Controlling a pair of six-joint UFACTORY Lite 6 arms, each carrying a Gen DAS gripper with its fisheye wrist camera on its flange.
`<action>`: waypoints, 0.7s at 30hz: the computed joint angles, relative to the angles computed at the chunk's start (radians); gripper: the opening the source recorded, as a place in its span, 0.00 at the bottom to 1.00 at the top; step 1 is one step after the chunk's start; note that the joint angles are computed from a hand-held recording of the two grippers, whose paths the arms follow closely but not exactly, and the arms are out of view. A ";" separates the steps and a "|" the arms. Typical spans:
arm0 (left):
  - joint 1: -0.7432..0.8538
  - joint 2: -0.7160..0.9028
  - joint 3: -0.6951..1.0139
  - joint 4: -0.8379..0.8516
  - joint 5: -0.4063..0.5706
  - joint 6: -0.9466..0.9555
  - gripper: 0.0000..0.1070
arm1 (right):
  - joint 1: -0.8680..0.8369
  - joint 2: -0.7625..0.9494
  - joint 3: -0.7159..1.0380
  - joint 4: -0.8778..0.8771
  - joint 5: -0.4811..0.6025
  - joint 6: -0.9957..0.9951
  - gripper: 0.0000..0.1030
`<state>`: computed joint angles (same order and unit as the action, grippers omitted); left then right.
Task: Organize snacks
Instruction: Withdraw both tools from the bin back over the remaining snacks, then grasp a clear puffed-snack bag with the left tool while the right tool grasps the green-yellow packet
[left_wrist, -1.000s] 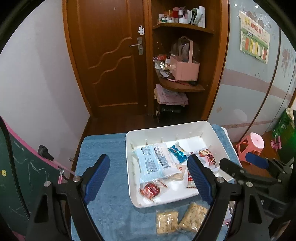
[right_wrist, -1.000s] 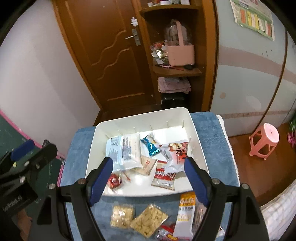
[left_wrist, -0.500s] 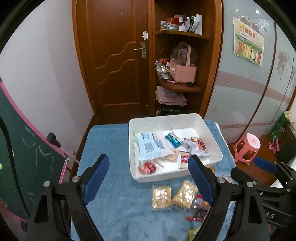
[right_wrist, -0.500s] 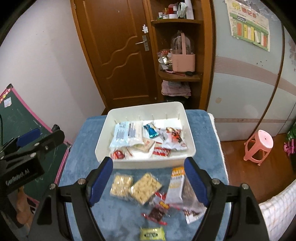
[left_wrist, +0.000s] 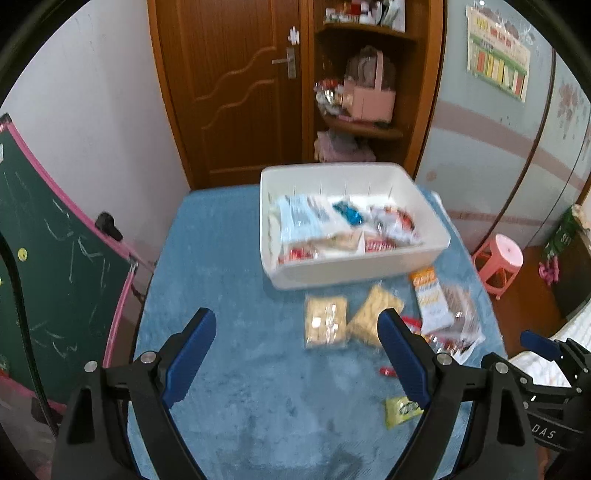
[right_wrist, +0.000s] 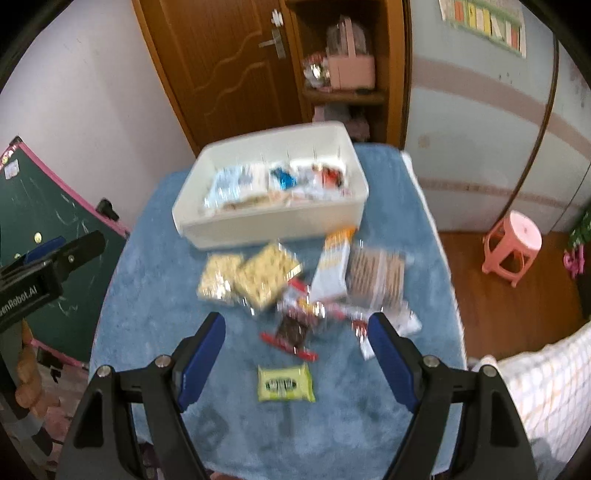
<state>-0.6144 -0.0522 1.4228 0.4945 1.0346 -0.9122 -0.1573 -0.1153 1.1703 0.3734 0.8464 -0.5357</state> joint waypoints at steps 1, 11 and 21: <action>-0.006 -0.009 -0.039 0.003 -0.012 -0.016 0.83 | -0.002 -0.005 -0.027 0.000 -0.007 -0.010 0.78; 0.053 0.052 -0.228 -0.095 -0.159 0.023 0.83 | 0.044 0.059 -0.272 -0.035 -0.137 -0.061 0.78; 0.139 0.254 -0.184 -0.172 -0.265 0.140 0.83 | 0.094 0.262 -0.306 -0.052 -0.239 -0.038 0.78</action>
